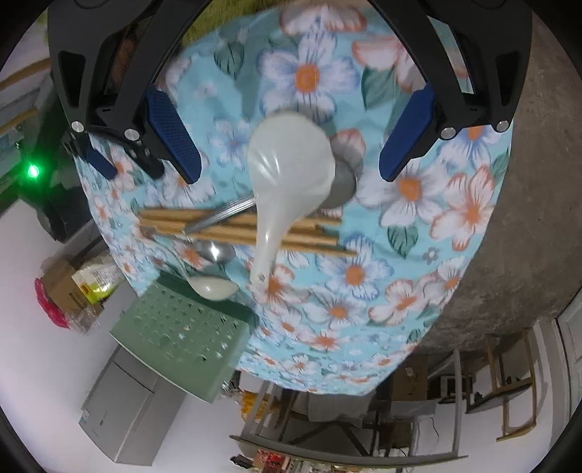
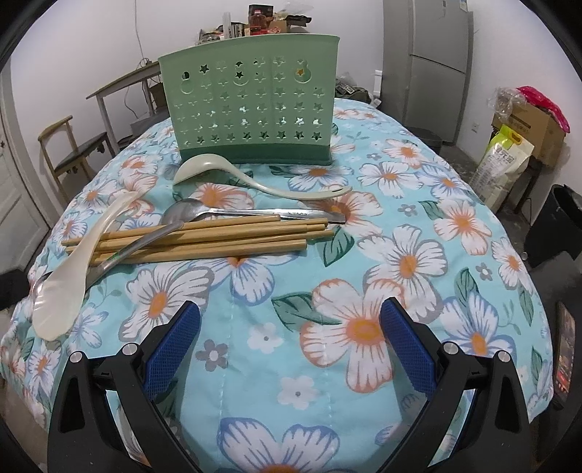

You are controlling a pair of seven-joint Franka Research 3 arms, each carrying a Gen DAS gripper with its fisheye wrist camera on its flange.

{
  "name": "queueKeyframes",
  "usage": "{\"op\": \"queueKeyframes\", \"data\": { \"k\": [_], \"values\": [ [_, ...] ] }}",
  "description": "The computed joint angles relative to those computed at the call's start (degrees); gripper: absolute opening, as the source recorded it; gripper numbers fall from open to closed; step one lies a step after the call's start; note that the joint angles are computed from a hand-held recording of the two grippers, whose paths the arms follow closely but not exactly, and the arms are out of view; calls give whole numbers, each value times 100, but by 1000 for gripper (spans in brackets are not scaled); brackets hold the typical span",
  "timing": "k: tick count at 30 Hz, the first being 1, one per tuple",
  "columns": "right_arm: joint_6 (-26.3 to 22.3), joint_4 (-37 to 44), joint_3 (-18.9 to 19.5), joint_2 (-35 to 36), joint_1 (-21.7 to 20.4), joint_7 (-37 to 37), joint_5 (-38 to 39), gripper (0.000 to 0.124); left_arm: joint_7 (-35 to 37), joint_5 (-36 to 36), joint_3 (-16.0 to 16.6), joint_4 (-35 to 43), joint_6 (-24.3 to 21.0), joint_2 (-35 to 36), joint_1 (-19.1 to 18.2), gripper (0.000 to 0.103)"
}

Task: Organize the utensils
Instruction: 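Tilt the left gripper and close it on the white rice paddle, then lift the white paddle with the left gripper while the right gripper grasps a metal spoon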

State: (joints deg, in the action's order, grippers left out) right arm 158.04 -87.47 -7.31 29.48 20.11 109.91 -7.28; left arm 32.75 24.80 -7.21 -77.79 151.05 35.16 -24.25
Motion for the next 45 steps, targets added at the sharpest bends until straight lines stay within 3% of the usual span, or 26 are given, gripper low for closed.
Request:
{"op": "queueKeyframes", "data": {
  "k": [4, 8, 10, 16, 19, 24, 27, 29, 31, 41, 43, 45],
  "values": [
    [17, -20, 82, -6, -72, -114, 122, 97, 291, -530, -399, -582, 347, -271, 334, 94],
    [54, -50, 85, -23, -71, -173, 165, 97, 580, -1135, -714, -871, 656, -304, 583, 70],
    [68, -85, 79, -48, -66, -178, 180, 97, 746, -1502, -901, -949, 876, -246, 740, 64],
    [83, -137, 22, -87, -23, -97, 152, 97, 978, -2491, -1418, -1127, 1813, 51, 1200, 57],
    [76, -148, 36, -95, -36, -101, 153, 97, 916, -2688, -1530, -1162, 2187, 159, 1299, 52],
    [28, -121, 47, -76, -47, -116, 151, 97, 567, -2679, -1388, -1148, 2372, 212, 1205, 35],
    [23, -130, 54, -80, -50, -113, 155, 97, 377, -2591, -1283, -1192, 2448, 197, 1144, 19],
    [47, -154, 60, -90, -57, -110, 167, 97, 348, -2564, -1383, -1267, 2578, 210, 1239, 5],
    [72, -181, 76, -104, -71, -114, 196, 97, 351, -2508, -1473, -1360, 2693, 189, 1324, 3],
    [53, -341, 195, -248, -167, -154, 430, 97, 410, -1911, -1220, -1641, 3165, -274, 1219, 1],
    [185, -419, 166, -298, -123, -143, 381, 97, 322, -1826, -1009, -1740, 3369, -428, 1125, 1],
    [668, -617, 122, -411, -49, -157, 278, 97, 170, -1727, -537, -1806, 3458, -593, 822, 1]
  ]
}}
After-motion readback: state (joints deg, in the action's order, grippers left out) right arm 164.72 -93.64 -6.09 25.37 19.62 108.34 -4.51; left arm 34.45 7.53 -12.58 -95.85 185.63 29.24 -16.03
